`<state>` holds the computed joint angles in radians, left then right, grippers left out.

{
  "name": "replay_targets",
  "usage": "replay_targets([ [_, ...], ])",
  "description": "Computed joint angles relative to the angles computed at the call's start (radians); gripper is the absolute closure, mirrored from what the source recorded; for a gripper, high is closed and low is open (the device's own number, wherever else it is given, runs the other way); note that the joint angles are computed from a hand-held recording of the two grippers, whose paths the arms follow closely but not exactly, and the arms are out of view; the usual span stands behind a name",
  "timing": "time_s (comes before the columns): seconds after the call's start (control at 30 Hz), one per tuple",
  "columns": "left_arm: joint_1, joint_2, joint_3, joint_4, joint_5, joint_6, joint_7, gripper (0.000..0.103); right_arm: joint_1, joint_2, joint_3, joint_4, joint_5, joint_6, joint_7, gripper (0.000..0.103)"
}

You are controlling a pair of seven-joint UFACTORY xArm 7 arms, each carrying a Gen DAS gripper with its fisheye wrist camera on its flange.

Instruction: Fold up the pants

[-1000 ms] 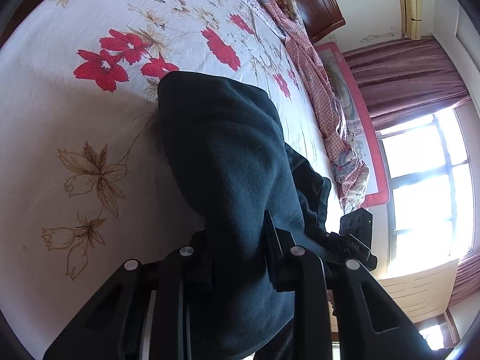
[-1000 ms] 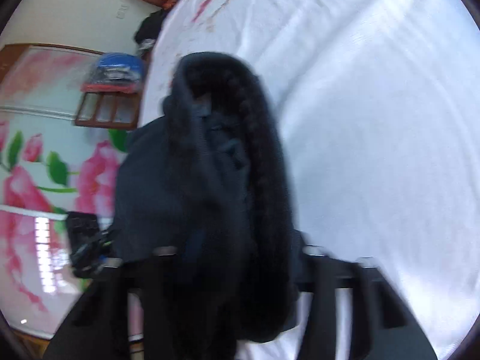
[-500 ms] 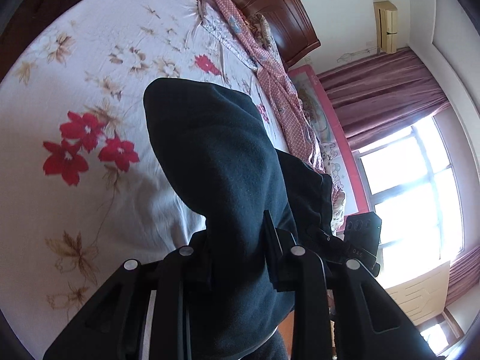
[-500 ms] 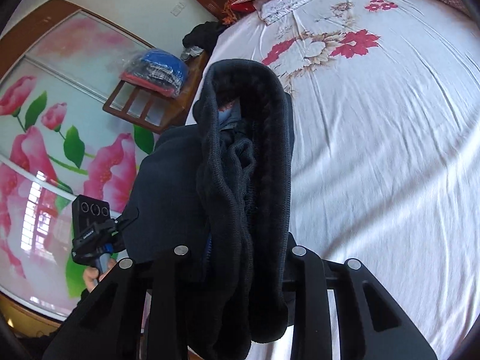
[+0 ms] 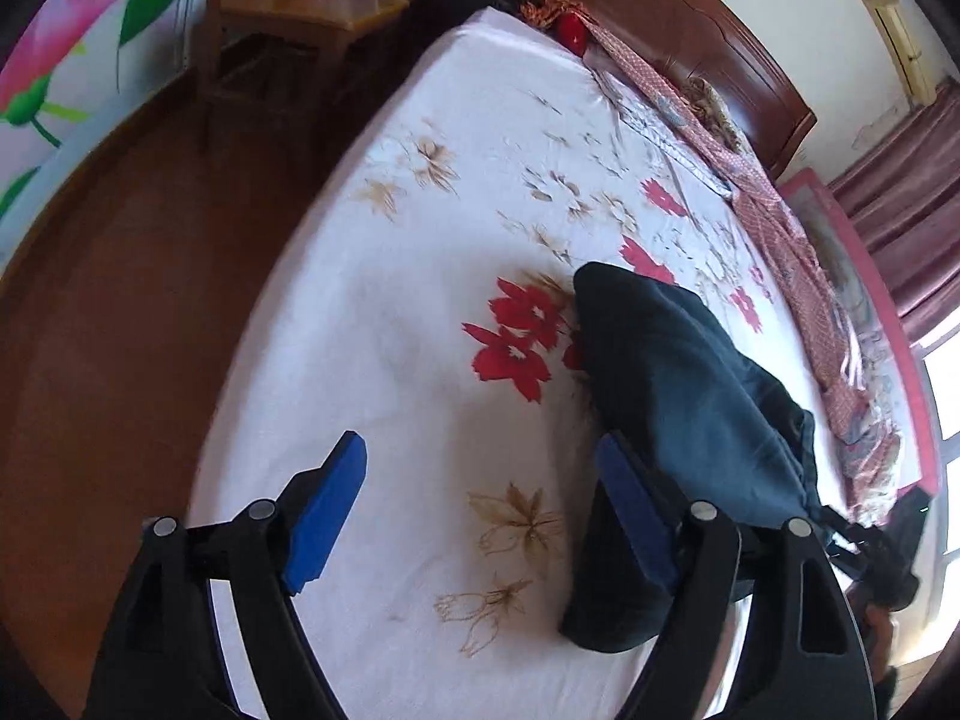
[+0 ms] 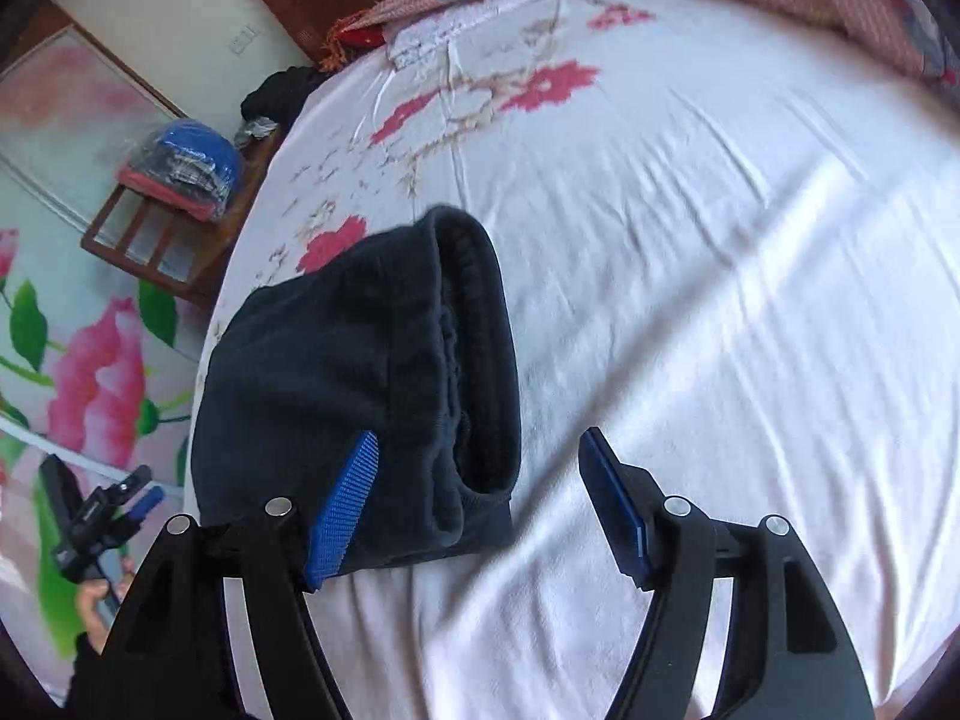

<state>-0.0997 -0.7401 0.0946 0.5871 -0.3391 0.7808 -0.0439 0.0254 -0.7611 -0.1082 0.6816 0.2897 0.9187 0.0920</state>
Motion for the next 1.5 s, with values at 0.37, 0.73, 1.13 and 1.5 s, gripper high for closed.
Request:
replay_targets([
  [0.37,-0.13,-0.017,-0.259,0.033,0.167,-0.068,-0.094,0.012,0.053,0.027,0.198,-0.135,-0.208,-0.205,-0.016,0.035],
  [0.73,-0.16,0.0,-0.239,-0.031,0.236,-0.035,-0.163,0.012,0.067,0.229,0.176,0.099,-0.246,-0.254,0.006,0.036],
  [1.13,-0.081,-0.199,-0.317,0.071,0.384,0.207,-0.343,0.002,0.054,-0.007,0.216,0.066,-0.311,0.015,0.182,0.022],
  [1.5,-0.132,-0.483,-0.394,0.102,0.336,0.434,-0.451,0.002,0.09,-0.367,0.301,-0.023,-0.298,0.304,0.331,0.022],
])
